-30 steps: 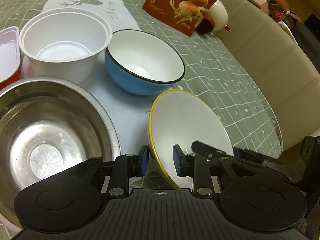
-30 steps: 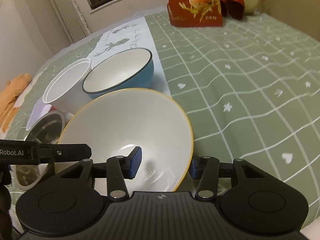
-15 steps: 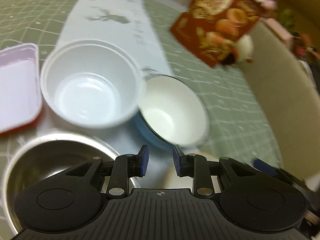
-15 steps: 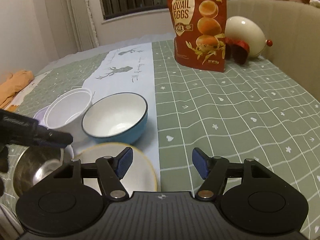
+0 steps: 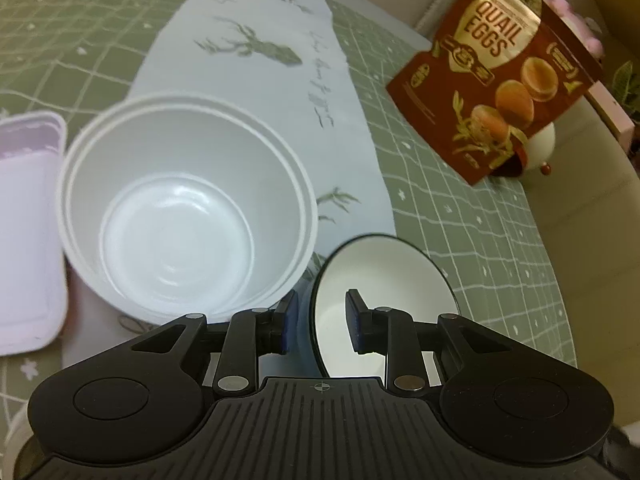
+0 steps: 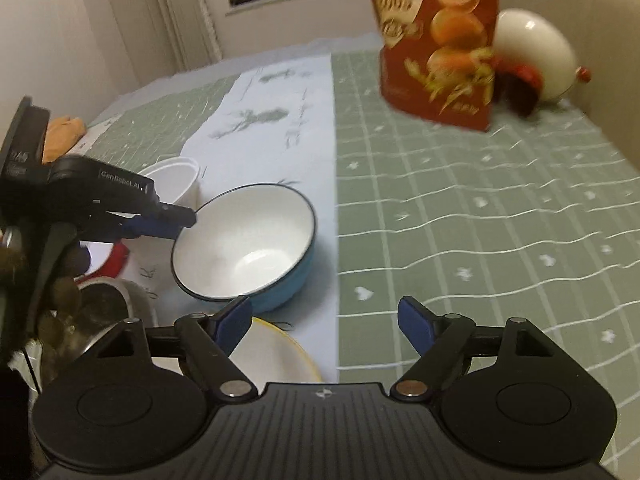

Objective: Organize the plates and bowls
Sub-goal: 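Close both tools on the rim of the blue bowl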

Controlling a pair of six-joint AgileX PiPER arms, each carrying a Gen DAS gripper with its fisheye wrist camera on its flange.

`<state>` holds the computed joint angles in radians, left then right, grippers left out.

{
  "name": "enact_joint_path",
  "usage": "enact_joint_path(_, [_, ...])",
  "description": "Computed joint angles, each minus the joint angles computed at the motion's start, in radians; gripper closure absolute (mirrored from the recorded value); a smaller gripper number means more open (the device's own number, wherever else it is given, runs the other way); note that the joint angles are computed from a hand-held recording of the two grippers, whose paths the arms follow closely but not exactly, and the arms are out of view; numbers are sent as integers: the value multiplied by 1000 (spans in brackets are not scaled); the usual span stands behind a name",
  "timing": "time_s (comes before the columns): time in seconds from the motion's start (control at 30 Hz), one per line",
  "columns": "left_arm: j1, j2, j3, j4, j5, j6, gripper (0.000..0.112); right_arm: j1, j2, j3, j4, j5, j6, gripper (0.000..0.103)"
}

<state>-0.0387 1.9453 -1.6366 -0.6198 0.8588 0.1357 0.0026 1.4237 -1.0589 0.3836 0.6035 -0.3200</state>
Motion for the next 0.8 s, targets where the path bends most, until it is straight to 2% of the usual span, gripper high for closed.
enact_joint_path(0.13, [-29, 2, 8, 47, -16, 6, 83, 63, 144, -158, -138, 35, 180, 28])
enact_joint_path(0.2, [-37, 3, 9, 62, -24, 9, 83, 64, 239, -267, -115, 103, 213, 39])
enact_joint_path(0.3, [-39, 11, 7, 66, -22, 29, 84, 45, 387, -436, -55, 230, 251, 48])
enact_joint_path(0.4, [-47, 18, 4, 88, -22, 30, 87, 58, 476, -513, -87, 248, 316, 51])
enact_joint_path(0.5, [-60, 27, -3, 111, -24, 23, 87, 42, 537, -563, -36, 301, 313, 59])
enact_joint_path(0.6, [-70, 48, -27, 125, -6, 17, 86, 34, 577, -596, 10, 354, 299, 60])
enact_joint_path(0.8, [-88, 105, -78, 144, 28, -4, 83, 62, 598, -623, -22, 364, 321, 60])
